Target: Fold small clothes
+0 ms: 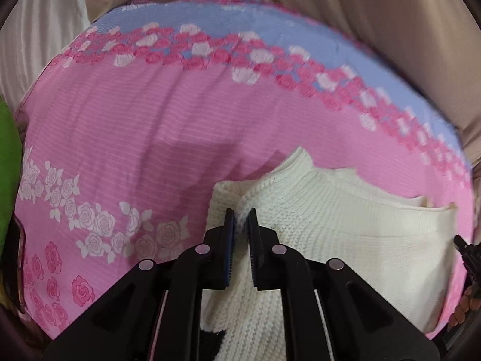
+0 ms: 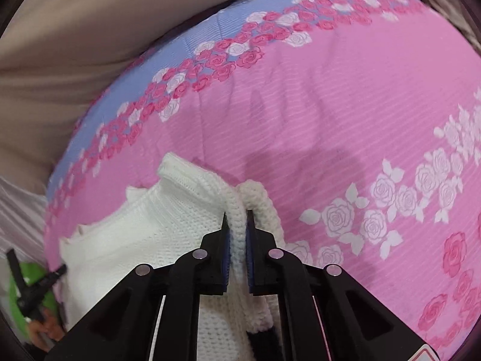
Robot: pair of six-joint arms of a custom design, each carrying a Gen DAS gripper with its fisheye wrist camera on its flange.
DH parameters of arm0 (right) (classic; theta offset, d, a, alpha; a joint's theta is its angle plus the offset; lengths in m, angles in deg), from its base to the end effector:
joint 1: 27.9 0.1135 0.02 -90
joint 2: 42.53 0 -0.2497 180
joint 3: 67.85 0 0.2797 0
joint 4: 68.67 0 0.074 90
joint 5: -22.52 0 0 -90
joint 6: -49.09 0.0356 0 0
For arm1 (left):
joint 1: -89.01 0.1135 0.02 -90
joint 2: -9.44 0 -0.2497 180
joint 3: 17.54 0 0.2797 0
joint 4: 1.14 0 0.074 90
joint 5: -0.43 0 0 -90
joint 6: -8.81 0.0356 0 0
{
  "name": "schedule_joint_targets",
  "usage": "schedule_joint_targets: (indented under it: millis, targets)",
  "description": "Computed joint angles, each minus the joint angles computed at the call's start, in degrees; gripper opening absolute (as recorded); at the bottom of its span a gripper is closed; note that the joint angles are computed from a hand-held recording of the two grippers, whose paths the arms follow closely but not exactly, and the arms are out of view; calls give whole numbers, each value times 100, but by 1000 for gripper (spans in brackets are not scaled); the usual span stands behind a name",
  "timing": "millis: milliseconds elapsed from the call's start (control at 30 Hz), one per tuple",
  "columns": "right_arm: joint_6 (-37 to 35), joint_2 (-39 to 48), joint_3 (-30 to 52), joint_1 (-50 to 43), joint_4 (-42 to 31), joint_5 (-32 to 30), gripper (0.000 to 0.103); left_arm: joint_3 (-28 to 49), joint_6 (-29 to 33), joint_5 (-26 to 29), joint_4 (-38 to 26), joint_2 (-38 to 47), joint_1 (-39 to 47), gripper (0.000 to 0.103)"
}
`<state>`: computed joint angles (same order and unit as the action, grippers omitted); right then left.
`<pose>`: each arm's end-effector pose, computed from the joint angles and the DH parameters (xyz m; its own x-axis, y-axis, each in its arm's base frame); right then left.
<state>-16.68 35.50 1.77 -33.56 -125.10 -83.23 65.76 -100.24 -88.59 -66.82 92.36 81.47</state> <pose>0.2905 -0.0191 0.2189 -0.8295 0.4791 -0.2869 0.3515 0.8471 0.3985 0.3119 -0.0419 0.2636 -0.8965 -0.2105 -0.3899 -0.1633 0.9749 -0.1511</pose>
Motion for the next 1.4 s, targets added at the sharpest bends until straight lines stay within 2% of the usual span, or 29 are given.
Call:
schedule_joint_targets:
  millis: [33, 100, 167, 267, 367, 467, 600, 733, 800, 833, 867, 967, 1033, 1133, 1200, 1300, 1367, 1400]
  targets:
    - [-31, -193, 45, 66, -110, 125, 9, -156, -26, -78, -37, -335, 20, 10]
    - [-59, -844, 67, 309, -386, 628, 18, -518, 10, 80, -177, -986, 179, 19]
    - [-73, -1418, 34, 561, -707, 732, 20, -942, -46, 365, -355, -1595, 423, 39]
    - [201, -2070, -97, 1387, -1148, 738, 19, -1799, -296, 825, -706, -2592, 710, 50]
    - [819, -1985, -206, 2692, -1053, 833, 19, -2406, -755, 885, -799, -3235, 580, 61]
    - [1103, -1399, -141, 3646, -709, 942, 12, -2782, -1154, 848, -757, -3432, 368, 68]
    - [1098, -358, 418, 4235, -446, 1054, 8, -3146, -1582, 1012, -527, -3619, 448, 69]
    - [799, 547, 1011, 4351, -481, 1365, 8, -3164, -1606, 1430, -512, -3622, 854, 67]
    - [623, 990, 1069, 4318, -480, 1348, 6, -3249, -1465, 1830, -423, -3705, 1144, 34]
    - [584, 911, 899, 4351, -242, 1446, 5, -3206, -1375, 2152, -442, -3599, 1326, 28]
    - [515, 908, 876, 4380, -200, 1513, 5, -3164, -1417, 2163, -506, -3667, 1381, 25]
    - [483, 975, 964, 4474, -284, 1671, 5, -2578, -1628, 1660, -649, -3839, 635, 22]
    - [469, 968, 937, 4448, -228, 1636, 5, -1833, -1870, 1237, -575, -3617, -370, 22]
    - [637, 693, 680, 4180, -49, 1141, 5, -722, -1938, 631, -270, -2754, -1945, 21]
    - [893, 144, 403, 3838, -4, 739, 6, -81, -1796, 463, 31, -1944, -2869, 21]
    - [966, -1023, -150, 3156, -221, 427, 11, 537, -1361, 372, 310, -670, -3811, 23]
    - [755, -1732, -478, 2590, -563, 287, 14, 920, -1171, 340, 106, 269, -4202, 33]
    - [553, -2057, -631, 2218, -835, 218, 17, 1129, -1161, 210, -156, 708, -4371, 33]
